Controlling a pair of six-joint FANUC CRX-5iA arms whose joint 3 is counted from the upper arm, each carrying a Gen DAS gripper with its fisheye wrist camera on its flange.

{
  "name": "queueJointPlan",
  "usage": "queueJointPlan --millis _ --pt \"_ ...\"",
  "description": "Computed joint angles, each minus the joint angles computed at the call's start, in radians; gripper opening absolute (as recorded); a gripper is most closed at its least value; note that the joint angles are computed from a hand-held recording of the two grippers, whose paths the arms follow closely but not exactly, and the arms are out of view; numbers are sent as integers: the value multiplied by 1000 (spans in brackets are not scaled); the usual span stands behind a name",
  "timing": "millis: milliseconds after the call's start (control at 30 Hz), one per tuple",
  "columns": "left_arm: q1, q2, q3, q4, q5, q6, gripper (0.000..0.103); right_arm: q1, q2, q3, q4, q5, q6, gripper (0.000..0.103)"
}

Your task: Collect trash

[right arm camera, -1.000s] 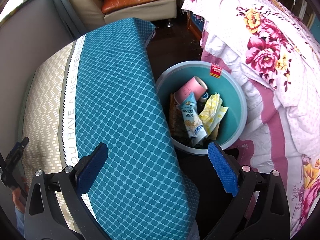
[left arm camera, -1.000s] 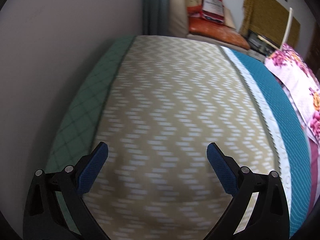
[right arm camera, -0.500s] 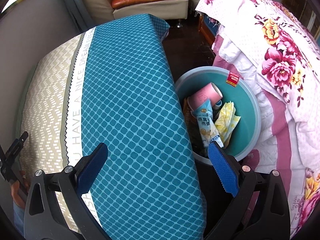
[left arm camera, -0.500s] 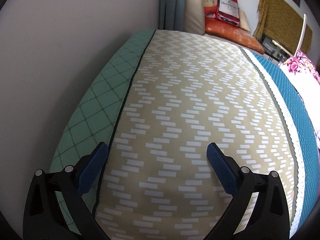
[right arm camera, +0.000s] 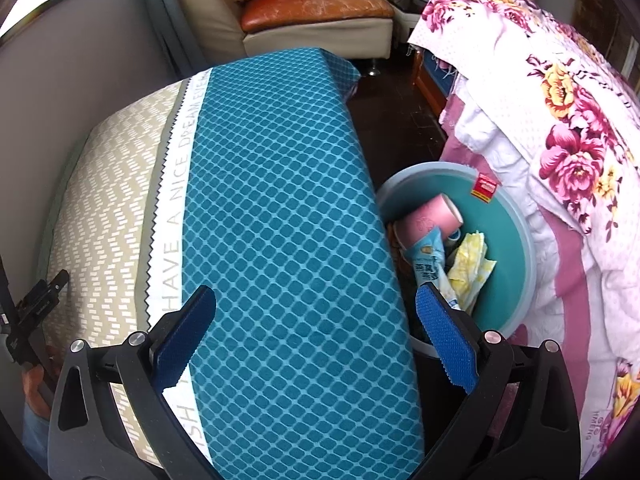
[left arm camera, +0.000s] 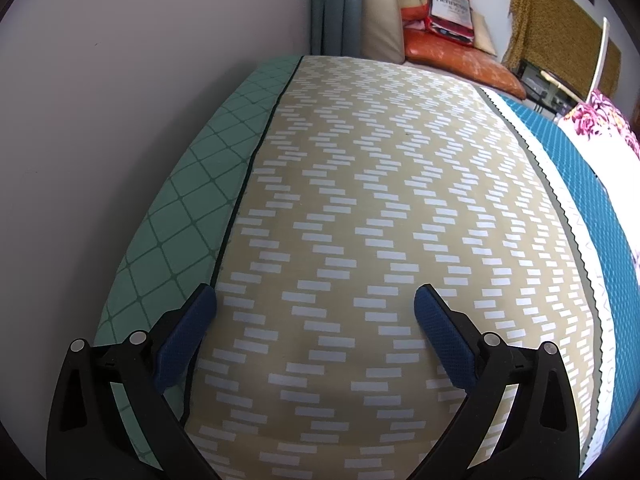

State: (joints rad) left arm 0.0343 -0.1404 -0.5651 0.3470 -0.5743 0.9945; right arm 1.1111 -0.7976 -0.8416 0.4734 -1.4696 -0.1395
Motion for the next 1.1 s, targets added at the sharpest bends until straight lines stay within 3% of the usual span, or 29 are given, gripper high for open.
queueJointPlan --millis 433,500,600,800,967,1100 --pt "0 1 3 -6 -4 -1 100 3 -3 -1 7 5 -20 96" --pt "-9 7 29 -57 -23 65 100 16 -15 -4 13 -3 -30 96" --pt "-78 -30 39 -215 24 178 100 46 -34 -8 26 -20 -55 96" --pt "-165 -88 37 -124 -5 110 100 111 -75 -8 50 -79 -101 96" --pt "-203 -94 54 -3 -93 50 100 226 -133 -14 79 -180 -186 96" --pt "-222 -122 40 31 -108 24 100 301 -173 -20 87 -237 -243 96"
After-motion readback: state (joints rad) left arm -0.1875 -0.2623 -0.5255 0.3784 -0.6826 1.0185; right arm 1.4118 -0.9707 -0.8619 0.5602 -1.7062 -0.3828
